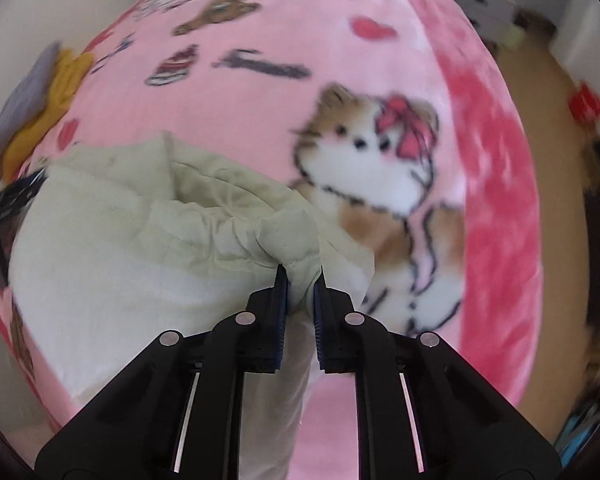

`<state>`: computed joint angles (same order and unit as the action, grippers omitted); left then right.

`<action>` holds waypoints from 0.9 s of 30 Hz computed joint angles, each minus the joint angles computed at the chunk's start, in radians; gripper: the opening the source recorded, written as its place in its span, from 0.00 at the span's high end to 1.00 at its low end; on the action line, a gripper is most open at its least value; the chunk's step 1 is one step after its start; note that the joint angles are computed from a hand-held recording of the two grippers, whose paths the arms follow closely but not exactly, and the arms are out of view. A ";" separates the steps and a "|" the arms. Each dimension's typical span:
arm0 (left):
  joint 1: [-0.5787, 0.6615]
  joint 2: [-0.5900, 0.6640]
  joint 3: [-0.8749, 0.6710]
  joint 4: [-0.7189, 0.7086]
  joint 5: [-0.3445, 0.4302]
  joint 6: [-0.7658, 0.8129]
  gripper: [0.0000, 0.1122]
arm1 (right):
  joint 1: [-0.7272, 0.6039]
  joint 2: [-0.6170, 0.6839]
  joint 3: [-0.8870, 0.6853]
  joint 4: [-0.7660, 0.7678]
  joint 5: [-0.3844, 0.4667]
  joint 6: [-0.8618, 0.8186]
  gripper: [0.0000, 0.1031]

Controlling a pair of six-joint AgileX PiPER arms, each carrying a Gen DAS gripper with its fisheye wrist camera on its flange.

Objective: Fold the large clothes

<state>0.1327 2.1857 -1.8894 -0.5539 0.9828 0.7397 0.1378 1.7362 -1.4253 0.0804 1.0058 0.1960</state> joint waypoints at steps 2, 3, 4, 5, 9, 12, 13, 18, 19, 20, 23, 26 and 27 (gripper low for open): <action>0.003 0.019 -0.028 -0.002 0.021 -0.010 0.29 | 0.002 0.015 0.065 0.014 -0.074 0.047 0.87; 0.002 0.023 -0.032 0.001 0.021 -0.013 0.29 | 0.007 0.019 0.081 0.014 -0.095 0.062 0.87; -0.001 0.026 -0.033 0.007 0.016 -0.016 0.29 | 0.015 0.034 0.091 0.004 -0.110 0.083 0.86; -0.009 0.023 -0.025 0.018 0.001 -0.019 0.28 | 0.027 0.041 0.096 -0.007 -0.119 0.107 0.85; -0.023 0.000 0.015 0.036 -0.041 -0.005 0.27 | 0.046 0.050 0.058 -0.028 -0.087 0.154 0.69; -0.013 -0.030 0.027 0.026 -0.030 0.018 0.27 | 0.130 0.012 -0.008 -0.204 -0.012 0.222 0.46; -0.006 -0.045 0.034 0.012 -0.021 0.034 0.27 | 0.145 -0.011 -0.007 -0.231 -0.013 0.217 0.46; 0.042 -0.183 0.160 -0.069 -0.033 0.142 0.24 | 0.250 -0.170 0.032 -0.383 -0.064 0.378 0.45; 0.050 -0.211 0.194 -0.092 -0.047 0.149 0.21 | 0.260 -0.192 0.046 -0.370 -0.102 0.387 0.45; 0.063 -0.270 0.267 -0.131 -0.088 0.162 0.17 | 0.275 -0.209 0.061 -0.350 -0.144 0.394 0.45; 0.081 -0.366 0.382 -0.218 -0.113 0.218 0.16 | 0.358 -0.185 0.045 -0.313 -0.151 0.378 0.48; 0.059 -0.430 0.484 -0.204 -0.166 0.232 0.16 | 0.463 -0.106 0.002 -0.404 -0.099 0.404 0.48; 0.046 -0.425 0.492 -0.171 -0.170 0.210 0.16 | 0.476 -0.088 -0.010 -0.416 -0.083 0.411 0.48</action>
